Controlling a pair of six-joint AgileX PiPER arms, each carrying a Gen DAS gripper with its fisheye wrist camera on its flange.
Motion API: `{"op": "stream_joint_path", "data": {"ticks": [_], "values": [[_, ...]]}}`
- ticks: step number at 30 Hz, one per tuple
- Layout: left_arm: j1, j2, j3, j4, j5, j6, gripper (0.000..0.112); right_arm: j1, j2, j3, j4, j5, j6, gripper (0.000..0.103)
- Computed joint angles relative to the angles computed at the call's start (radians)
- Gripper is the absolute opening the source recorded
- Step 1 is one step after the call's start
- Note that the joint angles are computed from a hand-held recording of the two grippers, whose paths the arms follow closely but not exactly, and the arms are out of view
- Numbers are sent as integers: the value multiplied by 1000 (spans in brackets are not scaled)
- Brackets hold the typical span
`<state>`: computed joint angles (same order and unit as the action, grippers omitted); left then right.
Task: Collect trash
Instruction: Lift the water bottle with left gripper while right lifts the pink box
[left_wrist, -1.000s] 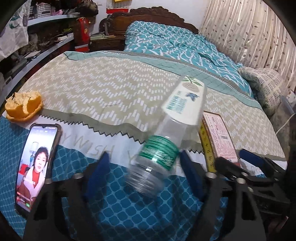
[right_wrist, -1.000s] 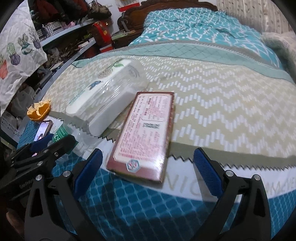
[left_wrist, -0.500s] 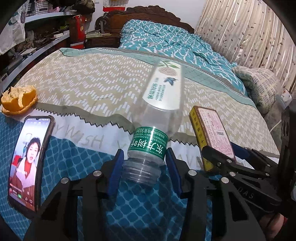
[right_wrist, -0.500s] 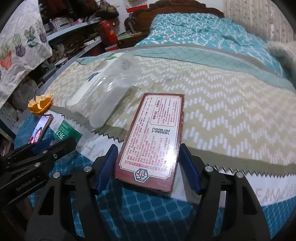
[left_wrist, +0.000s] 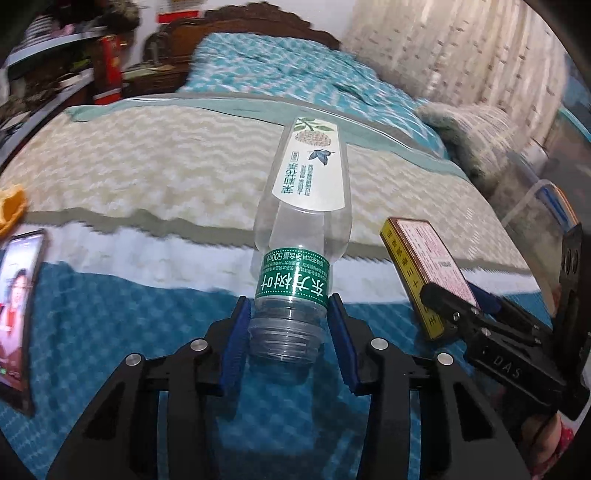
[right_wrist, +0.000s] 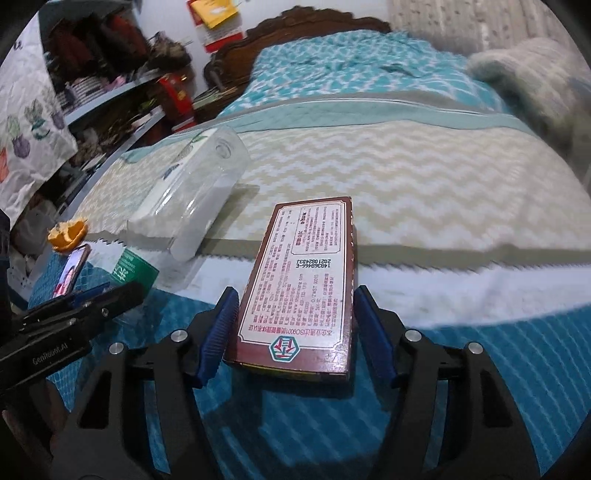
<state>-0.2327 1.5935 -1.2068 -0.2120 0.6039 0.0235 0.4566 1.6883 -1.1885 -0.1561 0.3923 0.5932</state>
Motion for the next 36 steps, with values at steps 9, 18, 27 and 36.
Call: {"op": "stream_joint_path", "data": {"ticks": [9,18,27,36], "values": [[-154,4,5,-32,-10,74,40,-69,-185,225,-203,-21,223,65],[-252,65,-54,118,10,-81,56,-163,-234,302,-29,-66,84,67],[-234,84,-80,166,21,-162,81,-150,-218,290,-20,-61,74,71],[-230,112,-94,188,28,-200,81,-158,-210,286,14,-62,43,74]]}}
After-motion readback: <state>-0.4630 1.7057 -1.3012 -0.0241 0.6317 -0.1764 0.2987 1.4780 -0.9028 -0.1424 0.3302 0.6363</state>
